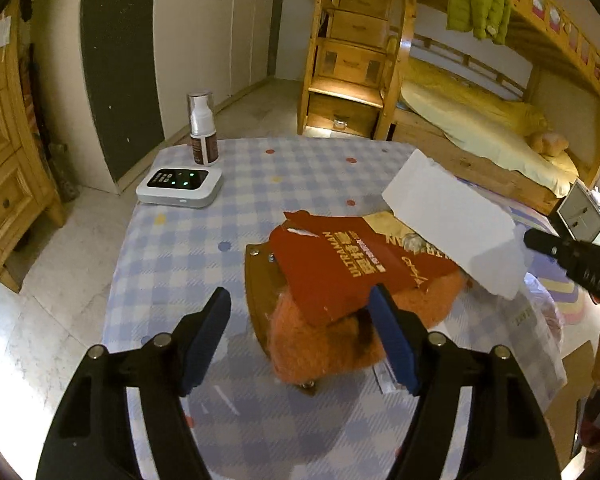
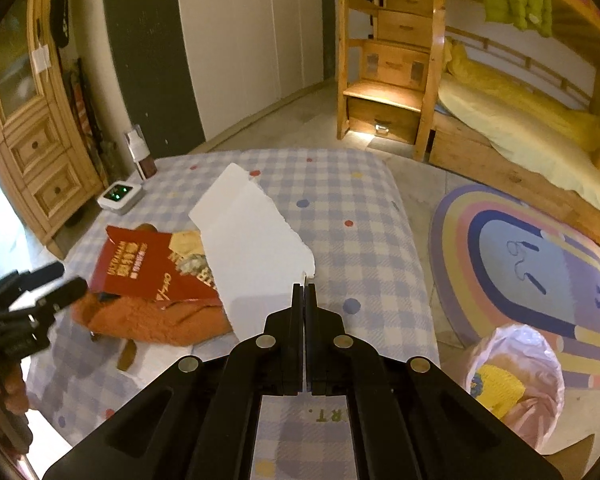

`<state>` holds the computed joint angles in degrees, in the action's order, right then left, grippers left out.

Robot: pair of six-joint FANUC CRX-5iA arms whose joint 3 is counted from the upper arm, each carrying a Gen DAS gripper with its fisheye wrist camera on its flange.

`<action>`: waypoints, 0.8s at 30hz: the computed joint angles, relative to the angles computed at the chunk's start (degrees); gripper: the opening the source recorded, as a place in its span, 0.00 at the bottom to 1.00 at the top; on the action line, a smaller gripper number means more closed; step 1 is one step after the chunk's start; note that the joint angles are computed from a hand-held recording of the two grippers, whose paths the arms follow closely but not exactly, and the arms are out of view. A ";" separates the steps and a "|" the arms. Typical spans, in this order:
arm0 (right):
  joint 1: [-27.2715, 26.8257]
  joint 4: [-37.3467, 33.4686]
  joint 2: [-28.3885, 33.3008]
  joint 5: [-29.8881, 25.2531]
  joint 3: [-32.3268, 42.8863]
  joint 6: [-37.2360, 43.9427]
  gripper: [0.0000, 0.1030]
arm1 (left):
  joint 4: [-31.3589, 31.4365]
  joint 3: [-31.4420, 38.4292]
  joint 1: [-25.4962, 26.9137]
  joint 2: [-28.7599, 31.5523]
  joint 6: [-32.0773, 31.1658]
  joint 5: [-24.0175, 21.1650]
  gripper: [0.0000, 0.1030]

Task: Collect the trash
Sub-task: 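Lift the white sheet with the right tool while the left tool reaches the red bag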

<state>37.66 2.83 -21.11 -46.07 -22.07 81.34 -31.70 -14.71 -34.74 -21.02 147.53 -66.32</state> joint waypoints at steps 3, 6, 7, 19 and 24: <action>0.21 0.43 0.28 -0.33 -0.43 -0.24 0.00 | 1.84 -0.22 2.12 0.56 -2.55 1.76 0.68; 0.13 0.40 0.59 -0.75 -0.82 -0.41 0.00 | 6.75 -1.73 6.88 0.97 -6.31 5.26 0.68; 0.10 0.43 0.70 -0.92 -0.91 -0.45 0.00 | 8.16 -2.24 8.11 0.91 -7.39 6.27 0.68; -0.46 -1.07 1.46 -2.00 -0.80 0.10 0.00 | 14.13 -3.96 13.27 1.68 -14.68 12.26 0.43; -1.15 -1.99 0.44 -1.41 -0.83 -0.06 0.00 | 7.04 -1.56 8.36 -0.75 -9.05 10.26 0.13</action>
<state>36.51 0.84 -20.67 -47.48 -22.90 81.29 -24.66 -16.27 -26.39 -21.78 138.48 -56.07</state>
